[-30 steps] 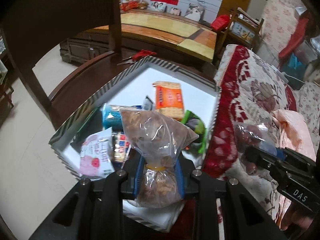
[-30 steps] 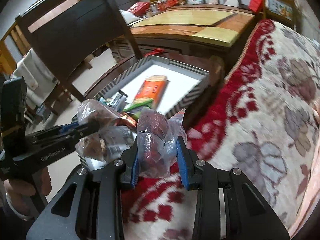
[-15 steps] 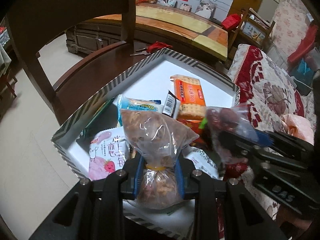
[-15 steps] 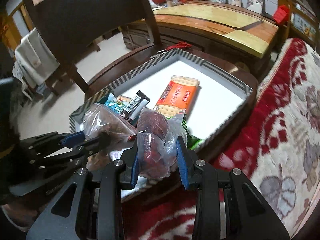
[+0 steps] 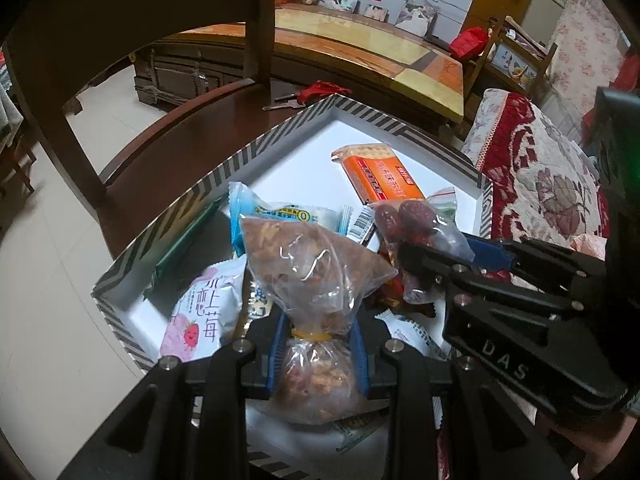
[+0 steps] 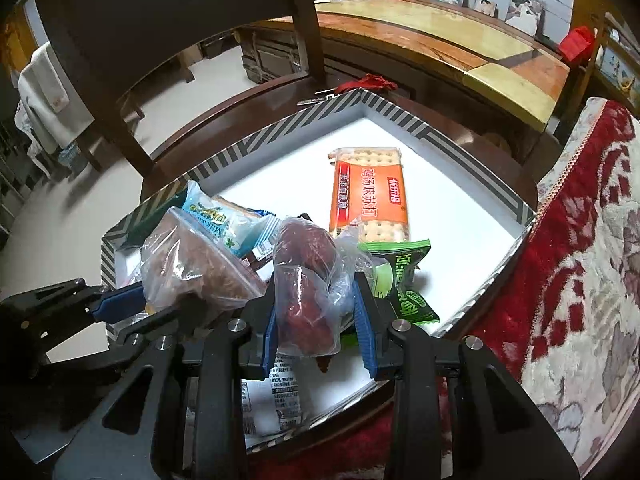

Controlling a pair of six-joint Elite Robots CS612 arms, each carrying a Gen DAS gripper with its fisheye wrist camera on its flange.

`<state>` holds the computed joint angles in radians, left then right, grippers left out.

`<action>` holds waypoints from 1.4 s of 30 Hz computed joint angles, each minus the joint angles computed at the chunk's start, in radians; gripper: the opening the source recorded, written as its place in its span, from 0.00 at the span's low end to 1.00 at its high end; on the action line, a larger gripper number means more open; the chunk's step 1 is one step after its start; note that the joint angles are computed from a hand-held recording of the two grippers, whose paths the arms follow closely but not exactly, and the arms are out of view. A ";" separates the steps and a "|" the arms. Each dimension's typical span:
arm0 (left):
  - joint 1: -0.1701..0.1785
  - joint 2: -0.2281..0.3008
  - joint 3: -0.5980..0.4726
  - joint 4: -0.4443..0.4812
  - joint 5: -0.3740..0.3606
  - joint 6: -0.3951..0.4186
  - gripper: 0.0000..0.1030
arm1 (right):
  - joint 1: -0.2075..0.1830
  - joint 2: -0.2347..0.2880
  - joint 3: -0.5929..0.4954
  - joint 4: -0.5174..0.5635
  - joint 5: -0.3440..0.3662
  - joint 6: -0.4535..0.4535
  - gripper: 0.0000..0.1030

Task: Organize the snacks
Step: 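Open both tools to drop the two bags into the tray and withdraw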

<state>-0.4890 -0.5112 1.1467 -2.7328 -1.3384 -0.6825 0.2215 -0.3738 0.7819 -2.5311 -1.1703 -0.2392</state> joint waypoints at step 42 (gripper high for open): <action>-0.110 -0.089 0.153 -0.131 0.263 0.070 0.98 | -0.103 -0.264 0.602 -0.523 0.060 0.228 0.53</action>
<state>-0.5993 -0.6004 1.2996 -2.8637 -1.0757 -0.6120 0.1186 -0.6383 1.3834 -3.0545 -1.1104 -0.0115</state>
